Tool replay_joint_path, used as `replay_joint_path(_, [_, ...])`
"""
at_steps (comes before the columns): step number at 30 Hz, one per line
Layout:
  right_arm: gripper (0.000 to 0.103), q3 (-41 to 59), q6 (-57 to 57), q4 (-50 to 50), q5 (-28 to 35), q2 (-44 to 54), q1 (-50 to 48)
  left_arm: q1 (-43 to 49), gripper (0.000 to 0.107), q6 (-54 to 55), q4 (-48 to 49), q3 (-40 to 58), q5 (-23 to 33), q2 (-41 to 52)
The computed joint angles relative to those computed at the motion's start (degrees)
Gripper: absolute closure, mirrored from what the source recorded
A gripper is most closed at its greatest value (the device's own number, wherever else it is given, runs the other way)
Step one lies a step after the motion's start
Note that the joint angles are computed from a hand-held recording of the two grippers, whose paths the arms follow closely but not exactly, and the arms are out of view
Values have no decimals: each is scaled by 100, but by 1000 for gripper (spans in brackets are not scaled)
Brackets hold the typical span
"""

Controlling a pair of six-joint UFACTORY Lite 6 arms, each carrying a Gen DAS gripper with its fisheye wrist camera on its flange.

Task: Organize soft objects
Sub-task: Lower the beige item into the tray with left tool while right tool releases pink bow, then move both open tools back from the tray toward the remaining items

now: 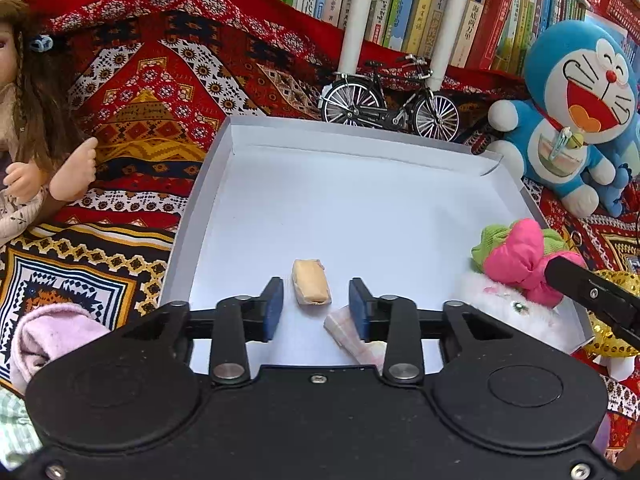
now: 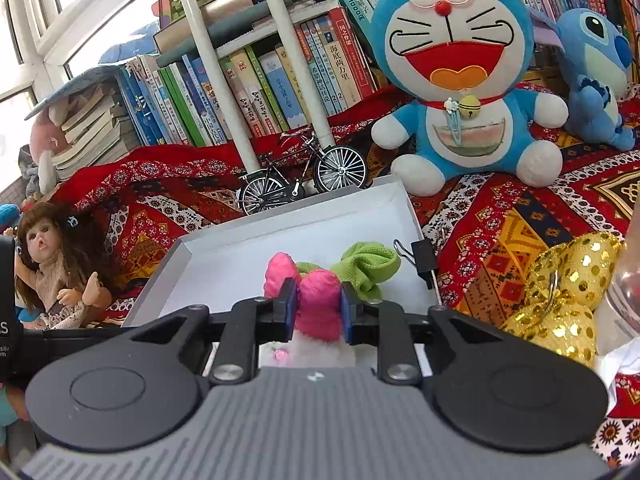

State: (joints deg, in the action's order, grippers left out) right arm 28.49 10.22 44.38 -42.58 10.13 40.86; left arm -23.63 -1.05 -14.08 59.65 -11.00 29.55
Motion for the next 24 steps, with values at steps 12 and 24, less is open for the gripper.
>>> replay_joint_path(12, [40, -738, -400, 771, -356, -967, 703, -217, 28, 578, -538, -1631, -589, -1551])
replay_joint_path(24, [14, -1217, -1851, 3074, -1410, -1833, 2876, -577, 19, 148, -209, -3731, -1108, -3618])
